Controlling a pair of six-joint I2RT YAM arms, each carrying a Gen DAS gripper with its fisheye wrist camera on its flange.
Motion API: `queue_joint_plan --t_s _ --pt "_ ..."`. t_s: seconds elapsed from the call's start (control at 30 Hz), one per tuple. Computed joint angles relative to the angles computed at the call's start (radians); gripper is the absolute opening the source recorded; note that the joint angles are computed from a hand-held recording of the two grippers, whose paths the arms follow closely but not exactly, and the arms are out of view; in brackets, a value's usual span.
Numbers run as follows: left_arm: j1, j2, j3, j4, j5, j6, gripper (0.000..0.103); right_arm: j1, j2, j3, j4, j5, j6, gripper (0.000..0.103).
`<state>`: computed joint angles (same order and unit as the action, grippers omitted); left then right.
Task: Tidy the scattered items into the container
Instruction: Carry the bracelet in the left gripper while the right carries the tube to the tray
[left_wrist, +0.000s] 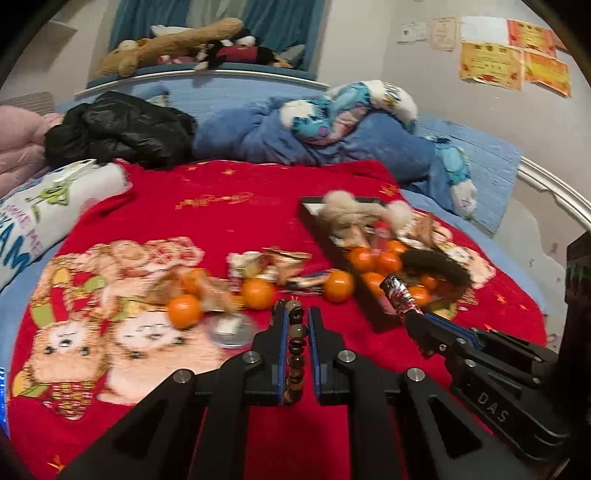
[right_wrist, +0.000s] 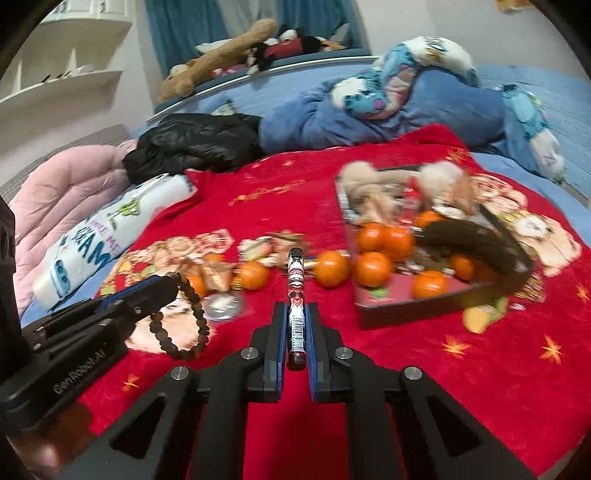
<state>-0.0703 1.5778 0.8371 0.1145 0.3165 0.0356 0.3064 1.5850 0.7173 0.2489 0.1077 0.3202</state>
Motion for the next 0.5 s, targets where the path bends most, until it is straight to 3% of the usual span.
queue_joint_plan --t_s 0.23,0.5 --pt "-0.159 -0.049 -0.021 -0.001 -0.008 -0.051 0.011 -0.119 -0.15 -0.118 -0.005 -0.043 -0.018 0.01" --pt "-0.269 0.015 0.026 0.0 -0.009 -0.091 0.011 -0.251 -0.233 -0.198 0.004 -0.098 -0.035 0.01"
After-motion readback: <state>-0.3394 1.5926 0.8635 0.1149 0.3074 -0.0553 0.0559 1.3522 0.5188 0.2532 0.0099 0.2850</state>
